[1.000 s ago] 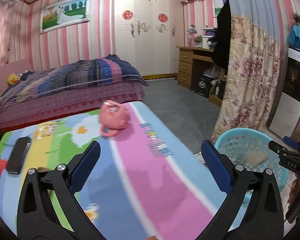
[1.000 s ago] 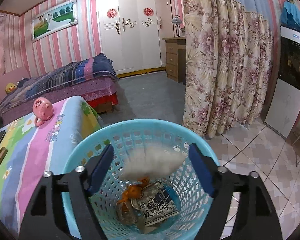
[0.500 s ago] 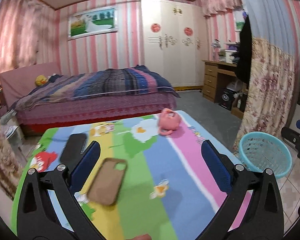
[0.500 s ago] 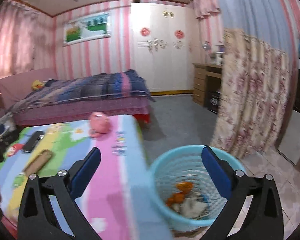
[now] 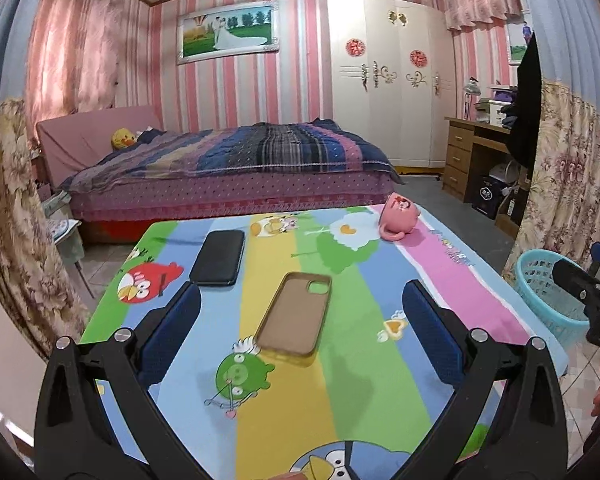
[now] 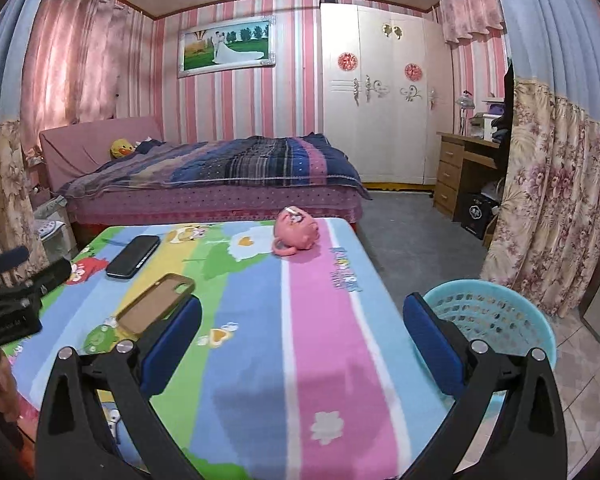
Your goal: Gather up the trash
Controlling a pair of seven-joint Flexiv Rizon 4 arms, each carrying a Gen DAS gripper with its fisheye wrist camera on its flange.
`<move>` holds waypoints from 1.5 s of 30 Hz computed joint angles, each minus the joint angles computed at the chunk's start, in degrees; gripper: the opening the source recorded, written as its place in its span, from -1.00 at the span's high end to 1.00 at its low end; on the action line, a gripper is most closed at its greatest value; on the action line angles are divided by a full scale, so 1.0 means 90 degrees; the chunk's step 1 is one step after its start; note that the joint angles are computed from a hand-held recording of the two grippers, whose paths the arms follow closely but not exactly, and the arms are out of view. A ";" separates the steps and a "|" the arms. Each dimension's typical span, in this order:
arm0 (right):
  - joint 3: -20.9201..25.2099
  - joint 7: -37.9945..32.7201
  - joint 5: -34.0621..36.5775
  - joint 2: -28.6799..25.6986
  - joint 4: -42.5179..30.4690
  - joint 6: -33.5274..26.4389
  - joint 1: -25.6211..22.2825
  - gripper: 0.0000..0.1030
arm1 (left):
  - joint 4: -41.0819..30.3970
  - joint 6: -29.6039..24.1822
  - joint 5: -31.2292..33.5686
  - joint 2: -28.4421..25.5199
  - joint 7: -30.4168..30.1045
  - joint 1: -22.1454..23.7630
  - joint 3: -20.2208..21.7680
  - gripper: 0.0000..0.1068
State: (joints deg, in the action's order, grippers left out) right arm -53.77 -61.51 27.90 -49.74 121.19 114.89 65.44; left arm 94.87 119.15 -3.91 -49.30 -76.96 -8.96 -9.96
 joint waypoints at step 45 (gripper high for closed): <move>-0.0359 0.0382 0.0080 -0.0575 0.0123 0.0016 0.0480 -0.91 | 0.0008 0.0232 0.0377 -0.0154 -0.0078 0.0075 -0.0183 -0.83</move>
State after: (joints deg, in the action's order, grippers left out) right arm -57.00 -58.07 28.63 -54.92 122.30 115.03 69.76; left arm 94.94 121.24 -0.52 -50.69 -77.66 -8.28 -11.60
